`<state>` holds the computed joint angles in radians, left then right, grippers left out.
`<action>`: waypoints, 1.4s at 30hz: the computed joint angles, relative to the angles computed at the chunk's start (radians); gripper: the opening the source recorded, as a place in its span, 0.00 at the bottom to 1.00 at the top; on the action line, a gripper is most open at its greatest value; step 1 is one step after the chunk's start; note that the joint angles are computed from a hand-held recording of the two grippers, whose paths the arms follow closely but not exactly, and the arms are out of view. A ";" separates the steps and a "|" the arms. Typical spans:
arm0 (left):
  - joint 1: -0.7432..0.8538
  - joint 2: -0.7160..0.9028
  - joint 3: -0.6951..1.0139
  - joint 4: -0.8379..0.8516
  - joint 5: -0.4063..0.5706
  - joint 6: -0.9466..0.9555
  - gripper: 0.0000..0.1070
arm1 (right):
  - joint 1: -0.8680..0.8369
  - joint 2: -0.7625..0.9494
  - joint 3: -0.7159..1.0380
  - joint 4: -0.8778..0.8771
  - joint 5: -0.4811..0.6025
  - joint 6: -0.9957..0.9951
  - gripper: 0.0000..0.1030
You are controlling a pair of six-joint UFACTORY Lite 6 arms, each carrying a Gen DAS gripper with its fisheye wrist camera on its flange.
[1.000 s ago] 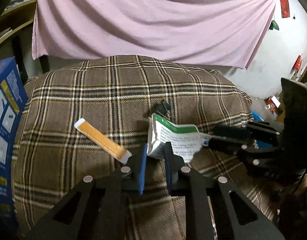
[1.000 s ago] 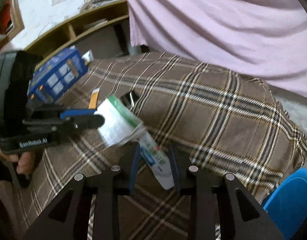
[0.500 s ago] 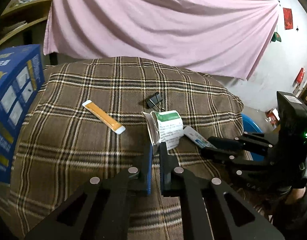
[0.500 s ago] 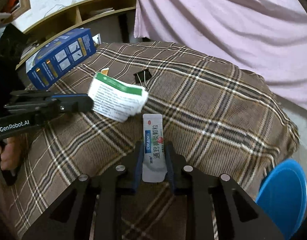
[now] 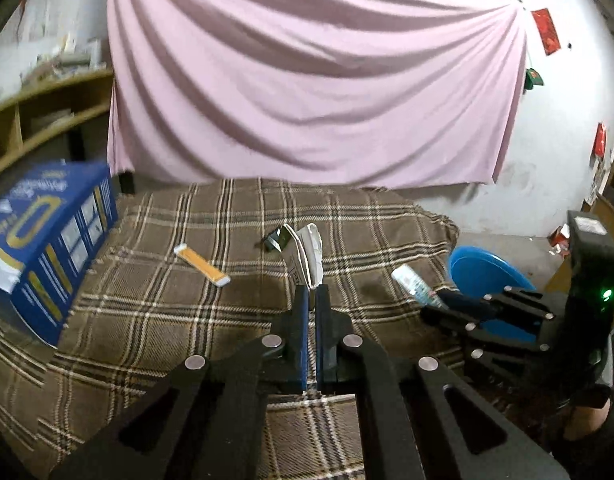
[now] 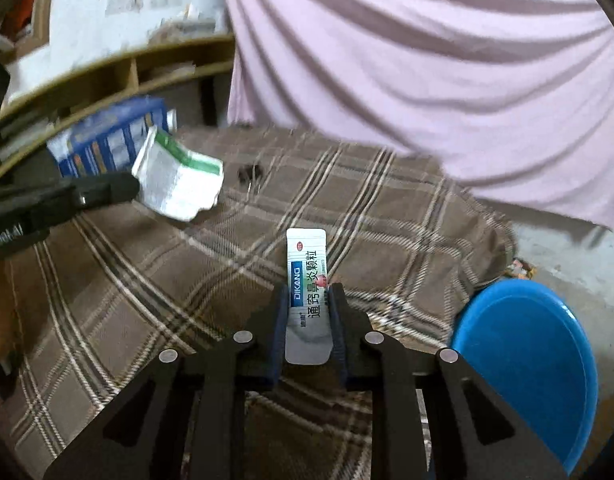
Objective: Collect trash
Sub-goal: 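Lift the DIKANG packet and leaflet off the bed toward the blue basin, then open both tools over the blue basin to drop the packet and leaflet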
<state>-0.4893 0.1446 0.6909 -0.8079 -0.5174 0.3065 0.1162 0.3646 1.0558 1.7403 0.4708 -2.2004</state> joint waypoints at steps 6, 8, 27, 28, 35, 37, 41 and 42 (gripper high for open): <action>-0.165 -0.050 0.007 -0.187 -0.164 0.153 0.01 | -0.131 -0.136 -0.133 0.261 0.219 -0.183 0.18; -0.202 -0.049 0.031 -0.199 -0.215 0.168 0.01 | -0.160 -0.157 -0.160 0.296 0.277 -0.216 0.18; -0.473 0.236 0.432 -0.151 -0.495 0.366 0.01 | -0.494 -0.321 -0.347 0.628 0.674 -0.427 0.18; -0.482 0.266 0.464 -0.151 -0.494 0.374 0.01 | -0.501 -0.312 -0.338 0.632 0.670 -0.429 0.18; -0.497 0.432 0.665 -0.158 -0.412 0.399 0.01 | -0.583 -0.252 -0.293 0.592 0.649 -0.409 0.19; -0.493 0.471 0.715 -0.163 -0.386 0.406 0.01 | -0.599 -0.232 -0.275 0.577 0.636 -0.403 0.19; -0.481 0.538 0.813 -0.183 -0.308 0.437 0.01 | -0.617 -0.195 -0.229 0.536 0.581 -0.378 0.20; -0.476 0.553 0.834 -0.189 -0.289 0.447 0.01 | -0.618 -0.186 -0.217 0.529 0.564 -0.373 0.20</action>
